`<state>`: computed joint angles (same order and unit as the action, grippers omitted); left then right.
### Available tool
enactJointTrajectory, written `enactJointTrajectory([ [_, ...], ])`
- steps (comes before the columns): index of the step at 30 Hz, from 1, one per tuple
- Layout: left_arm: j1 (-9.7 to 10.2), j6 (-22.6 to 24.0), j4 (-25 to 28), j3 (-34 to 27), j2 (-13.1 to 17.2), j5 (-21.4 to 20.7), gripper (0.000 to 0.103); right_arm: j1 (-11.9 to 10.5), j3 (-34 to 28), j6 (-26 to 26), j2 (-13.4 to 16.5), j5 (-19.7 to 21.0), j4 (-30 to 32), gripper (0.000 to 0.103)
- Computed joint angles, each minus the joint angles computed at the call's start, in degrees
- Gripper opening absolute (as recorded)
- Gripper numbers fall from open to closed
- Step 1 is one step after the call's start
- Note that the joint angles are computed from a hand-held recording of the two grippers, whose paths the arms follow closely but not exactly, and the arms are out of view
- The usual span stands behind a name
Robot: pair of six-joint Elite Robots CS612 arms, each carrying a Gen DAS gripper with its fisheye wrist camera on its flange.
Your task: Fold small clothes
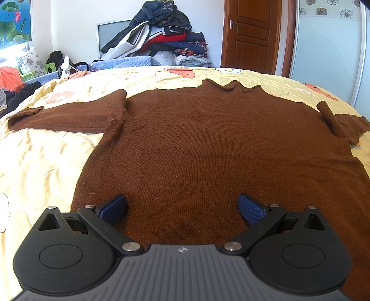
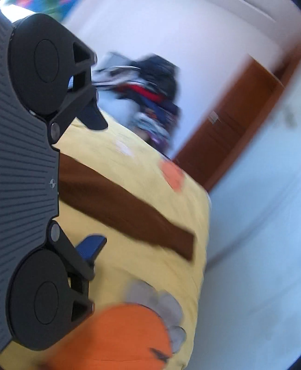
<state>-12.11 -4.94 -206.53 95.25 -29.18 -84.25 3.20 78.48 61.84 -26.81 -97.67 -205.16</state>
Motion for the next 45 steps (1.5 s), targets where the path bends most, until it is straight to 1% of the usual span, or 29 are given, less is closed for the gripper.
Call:
enactJointTrajectory([
  [1, 0.00, 0.0, 0.0, 0.0, 0.0, 0.0, 0.103, -0.7, -1.1, 2.2, 0.6, 0.0, 1.2, 0.078],
  [3, 0.00, 0.0, 0.0, 0.0, 0.0, 0.0, 0.103, -1.5, -3.3, 3.9, 2.0, -0.4, 3.9, 0.075],
  [4, 0.03, -0.1, 0.1, -0.1, 0.0, -0.1, 0.103, -1.6, -4.7, 3.8, 2.9, -1.0, 4.9, 0.065],
  [7, 0.08, -0.2, 0.3, -0.3, 0.1, -0.2, 0.103, -1.5, -8.0, 3.1, 4.9, -2.0, 5.7, 0.048],
  [8, 0.10, -0.2, 0.4, -0.4, 0.1, -0.3, 0.103, -1.5, -9.1, 2.5, 5.4, -2.2, 6.2, 0.044],
  [10, 0.15, -0.3, 0.5, -0.5, 0.1, -0.4, 0.103, -1.5, -10.6, 1.1, 5.9, -2.6, 9.6, 0.009],
  [12, 0.21, -0.3, 0.5, -0.5, 0.1, -0.6, 0.103, -1.0, -10.4, 0.2, 5.8, -4.8, 9.2, 0.010],
  [14, 0.28, -0.5, 0.4, -0.5, 0.1, -0.9, 0.103, -0.1, -9.3, -0.7, 5.2, -5.5, 6.4, 0.010],
  [16, 0.43, -0.9, 0.2, -0.5, 0.1, -1.4, 0.103, 1.0, -7.8, -6.1, 4.0, -6.0, 2.8, 0.010],
  [18, 0.59, -1.3, -0.1, -0.5, 0.2, -1.9, 0.103, 2.5, -6.4, -12.1, 2.8, -4.5, -1.4, 0.010],
  [20, 0.76, -1.9, -0.5, -0.5, 0.2, -2.5, 0.103, 4.2, -5.6, -16.2, 1.8, -1.1, -5.1, 0.011],
  [22, 0.88, -2.2, -0.6, -0.5, 0.2, -2.9, 0.103, 6.1, -6.7, -18.5, 1.6, 4.4, -6.9, 0.011],
  [25, 0.94, -2.2, -0.6, -0.6, 0.2, -3.0, 0.103, 9.2, -12.5, -19.2, 3.9, 13.2, -6.8, 0.011],
  [27, 0.94, -2.1, -0.6, -0.6, 0.2, -3.0, 0.103, 10.7, -18.5, -18.4, 6.4, 18.8, -3.8, 0.011],
  [29, 0.89, -1.8, -0.4, -0.6, 0.2, -2.8, 0.103, 12.6, -24.1, -20.9, 8.4, 20.8, 3.5, 0.020],
  [30, 0.87, -1.6, -0.3, -0.6, 0.2, -2.7, 0.103, 13.5, -25.4, -22.6, 8.6, 21.0, 8.1, 0.051],
  [31, 0.87, -1.3, -0.2, -0.6, 0.2, -2.7, 0.103, 14.3, -26.0, -23.0, 8.9, 19.9, 10.3, 0.076],
  [32, 0.89, -1.1, -0.2, -0.5, 0.1, -2.8, 0.103, 15.2, -25.0, -23.0, 8.5, 18.4, 10.0, 0.077],
  [33, 0.98, -0.9, -0.3, -0.5, 0.1, -3.2, 0.103, 15.6, -24.0, -23.4, 8.7, 18.8, 7.5, 0.075],
  [34, 1.15, -0.9, -0.4, -0.4, 0.0, -3.9, 0.103, 15.6, -21.8, -24.4, 7.9, 19.9, 6.9, 0.074],
  [35, 1.38, -1.1, -0.4, -0.3, -0.1, -4.8, 0.103, 15.6, -18.1, -25.1, 6.6, 19.6, 5.9, 0.074],
  [36, 1.74, -1.5, 0.1, -0.2, -0.4, -6.3, 0.103, 15.7, -15.0, -25.7, 5.6, 18.4, 5.3, 0.074],
  [37, 2.50, -2.6, 1.2, -0.5, -0.8, -9.6, 0.103, 15.5, -12.7, -26.0, 5.2, 17.5, 5.0, 0.075],
  [39, 4.23, -5.9, 3.7, -2.2, -1.1, -17.9, 0.103, 15.8, -7.3, -27.0, 3.5, 14.7, 4.3, 0.075],
  [40, 5.03, -8.7, 5.8, -4.0, -1.0, -22.0, 0.103, 15.9, -5.4, -27.5, 2.9, 13.0, 4.2, 0.075],
  [41, 5.57, -11.3, 7.5, -6.0, -0.7, -25.0, 0.103, 15.8, -5.3, -27.8, 3.2, 11.9, 4.7, 0.075],
  [43, 5.97, -16.0, 9.4, -9.8, 0.4, -28.7, 0.103, 15.8, -5.5, -28.0, 4.4, 10.6, 3.0, 0.073],
  [44, 5.80, -18.1, 10.1, -11.8, 1.0, -29.0, 0.103, 15.8, -5.4, -27.4, 4.7, 10.7, 1.5, 0.074],
  [45, 5.24, -18.3, 10.8, -13.4, 1.3, -27.6, 0.103, 15.8, -4.7, -26.9, 4.5, 10.8, 0.5, 0.075],
])
